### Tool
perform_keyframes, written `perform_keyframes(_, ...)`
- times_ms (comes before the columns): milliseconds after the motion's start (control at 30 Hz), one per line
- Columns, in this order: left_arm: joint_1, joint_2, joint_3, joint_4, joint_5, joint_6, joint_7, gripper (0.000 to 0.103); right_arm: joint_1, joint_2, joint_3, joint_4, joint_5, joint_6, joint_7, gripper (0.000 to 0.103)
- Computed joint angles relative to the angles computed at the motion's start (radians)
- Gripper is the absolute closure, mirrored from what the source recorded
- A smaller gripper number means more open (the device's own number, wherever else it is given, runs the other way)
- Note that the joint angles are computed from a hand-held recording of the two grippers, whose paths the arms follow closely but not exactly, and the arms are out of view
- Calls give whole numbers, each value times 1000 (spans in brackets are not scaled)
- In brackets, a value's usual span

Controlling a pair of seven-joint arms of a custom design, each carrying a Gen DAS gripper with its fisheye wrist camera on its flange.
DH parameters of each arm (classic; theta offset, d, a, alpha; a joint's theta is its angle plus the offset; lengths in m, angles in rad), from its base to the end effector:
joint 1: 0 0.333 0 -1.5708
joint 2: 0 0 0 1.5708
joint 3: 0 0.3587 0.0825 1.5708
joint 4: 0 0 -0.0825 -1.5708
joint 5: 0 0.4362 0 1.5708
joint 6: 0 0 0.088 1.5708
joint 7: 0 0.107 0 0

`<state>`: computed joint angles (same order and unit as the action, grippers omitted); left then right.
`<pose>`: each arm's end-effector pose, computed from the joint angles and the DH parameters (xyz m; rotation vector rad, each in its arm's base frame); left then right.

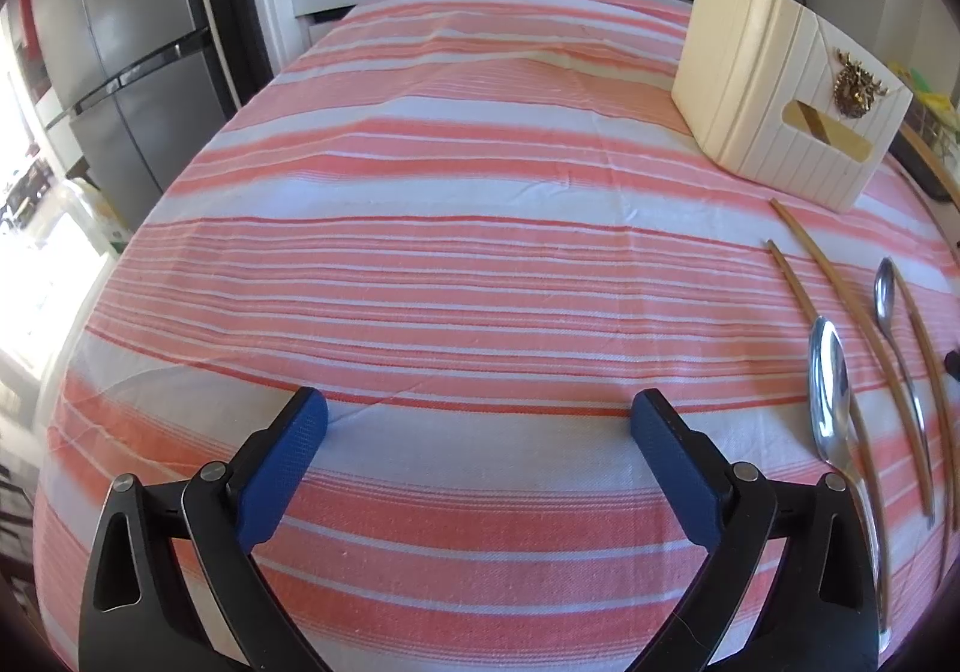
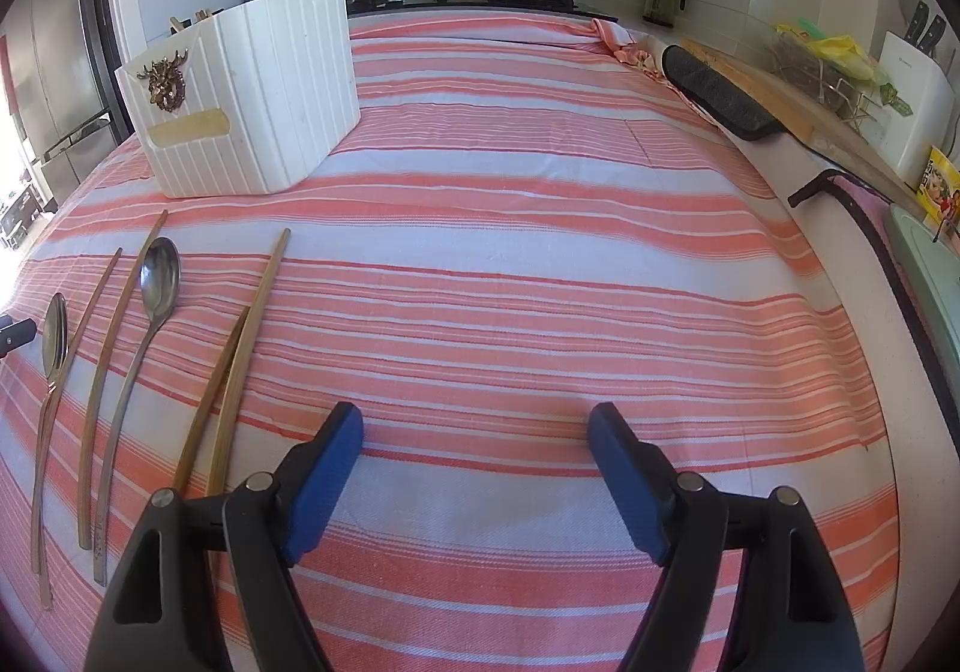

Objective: Organize utensils

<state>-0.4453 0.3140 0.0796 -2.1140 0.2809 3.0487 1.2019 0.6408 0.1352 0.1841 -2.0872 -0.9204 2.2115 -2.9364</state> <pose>0.6157 -0.2617 0.3351 -1.6144 2.1442 -0.7015 0.4428 0.4371 0.3816 -1.5019 2.2077 -0.8520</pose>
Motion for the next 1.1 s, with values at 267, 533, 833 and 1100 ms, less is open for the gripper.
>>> perform_keyframes(267,28,-1,-31,-2,-24,1,37,2,0,0,0,-1,-1,0,1,24)
perform_keyframes(533,19,-4,-24,-5,-41,0,56,2,0,-1,0,-2,-1,1,1,24)
perform_keyframes(833,27,-6,-33,-7,-52,2,68,1,0,-2,0,-3,-1,1,1,24)
perform_keyframes(1100,35,-7,-43,-10,-71,5,86,1,0,-2,1,-3,-1,1,1,24)
